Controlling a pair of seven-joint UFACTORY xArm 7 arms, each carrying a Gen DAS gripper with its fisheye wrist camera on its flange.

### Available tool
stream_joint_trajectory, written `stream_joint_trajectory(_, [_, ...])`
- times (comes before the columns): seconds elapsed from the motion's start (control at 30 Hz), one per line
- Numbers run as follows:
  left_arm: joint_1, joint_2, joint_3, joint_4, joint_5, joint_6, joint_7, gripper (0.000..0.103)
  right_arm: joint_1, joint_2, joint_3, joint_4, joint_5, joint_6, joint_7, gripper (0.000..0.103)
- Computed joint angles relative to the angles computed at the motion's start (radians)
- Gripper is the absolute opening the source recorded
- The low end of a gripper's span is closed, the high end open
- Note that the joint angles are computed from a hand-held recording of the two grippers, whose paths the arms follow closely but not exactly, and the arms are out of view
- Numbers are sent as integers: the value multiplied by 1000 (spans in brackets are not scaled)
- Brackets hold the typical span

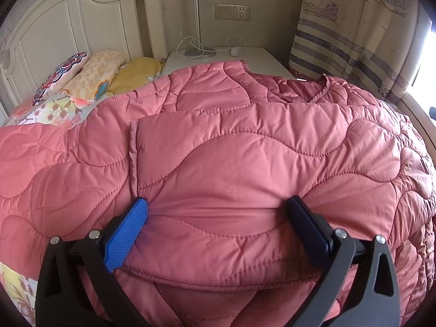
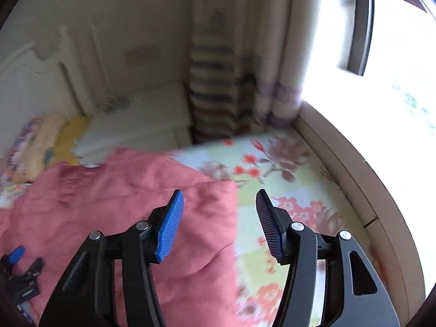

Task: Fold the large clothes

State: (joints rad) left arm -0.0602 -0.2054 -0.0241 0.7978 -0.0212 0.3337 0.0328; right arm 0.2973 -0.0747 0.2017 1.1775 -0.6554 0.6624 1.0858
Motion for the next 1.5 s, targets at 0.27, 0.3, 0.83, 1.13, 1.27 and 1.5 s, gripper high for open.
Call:
stream_joint_trajectory(0.27, [0, -1, 1, -1, 5, 2, -1, 101, 129, 105, 35, -9, -22, 125, -53, 86])
stream_joint_trajectory(0.3, [-15, -18, 21, -9, -29, 16, 42, 101, 134, 98, 29, -2, 7, 139, -56, 86])
stream_joint_trajectory(0.83, [68, -396, 682, -156, -570, -31, 244, 100, 142, -26, 90, -148, -83, 25, 145, 86])
stream_joint_trajectory(1.13, [-189, -103, 1028, 150, -891, 134, 472, 37, 112, -67, 86, -214, -78, -89, 188, 86])
stream_joint_trajectory(1.27, [-69, -207, 790, 64, -808, 20, 385, 9, 64, -115, 99, -271, -125, -181, 308, 86])
stream_joint_trajectory(1.5, [-210, -516, 431, -95, -717, -186, 535, 10, -104, -239, 192, -368, -348, -282, 688, 86])
